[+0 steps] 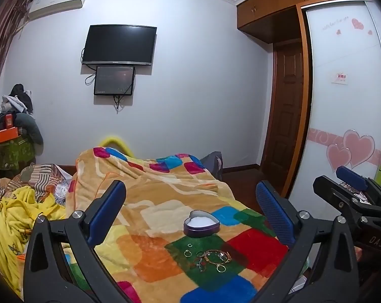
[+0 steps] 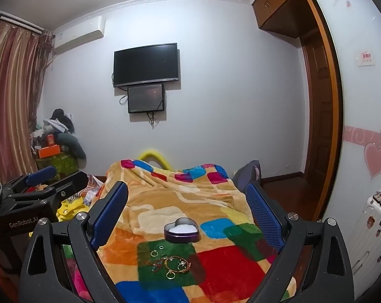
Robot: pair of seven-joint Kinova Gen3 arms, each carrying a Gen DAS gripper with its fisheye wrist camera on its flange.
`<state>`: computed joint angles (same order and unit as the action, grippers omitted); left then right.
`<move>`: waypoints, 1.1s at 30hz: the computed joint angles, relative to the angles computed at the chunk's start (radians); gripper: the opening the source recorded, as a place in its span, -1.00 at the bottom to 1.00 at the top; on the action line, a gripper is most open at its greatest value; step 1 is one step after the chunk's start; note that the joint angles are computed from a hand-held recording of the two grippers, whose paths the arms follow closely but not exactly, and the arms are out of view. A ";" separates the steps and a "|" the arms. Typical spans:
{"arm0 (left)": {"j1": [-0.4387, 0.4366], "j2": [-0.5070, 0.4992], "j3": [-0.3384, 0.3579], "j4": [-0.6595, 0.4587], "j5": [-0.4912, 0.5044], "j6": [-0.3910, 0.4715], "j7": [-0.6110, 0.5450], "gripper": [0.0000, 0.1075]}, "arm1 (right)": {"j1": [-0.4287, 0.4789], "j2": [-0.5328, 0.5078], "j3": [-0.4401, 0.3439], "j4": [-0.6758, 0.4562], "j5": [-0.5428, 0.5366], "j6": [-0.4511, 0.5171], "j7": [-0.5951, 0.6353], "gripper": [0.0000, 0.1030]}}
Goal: Organize jewelry
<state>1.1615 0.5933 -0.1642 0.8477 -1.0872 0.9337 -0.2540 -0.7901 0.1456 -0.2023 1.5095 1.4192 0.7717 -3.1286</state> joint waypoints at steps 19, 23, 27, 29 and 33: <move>-0.003 -0.007 0.010 0.011 -0.004 -0.007 0.000 0.92 | 0.002 -0.002 0.003 -0.004 -0.025 -0.010 0.013 0.81; -0.003 -0.004 0.008 0.003 0.000 -0.005 -0.005 0.92 | 0.003 -0.002 0.003 -0.006 -0.031 -0.010 0.018 0.81; 0.000 -0.002 0.004 0.000 0.002 -0.001 -0.009 0.92 | 0.001 -0.002 0.002 -0.007 -0.030 -0.008 0.019 0.81; 0.000 -0.001 0.005 -0.006 0.005 0.002 -0.016 0.92 | 0.002 -0.002 0.003 -0.006 -0.028 -0.011 0.016 0.81; 0.003 0.001 0.001 -0.009 0.007 0.004 -0.016 0.92 | 0.000 -0.001 0.002 -0.009 -0.030 -0.009 0.017 0.81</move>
<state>1.1643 0.5941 -0.1628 0.8388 -1.0806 0.9375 -0.2703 -0.7898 0.1446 -0.2002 1.5007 1.3893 0.7631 -3.1115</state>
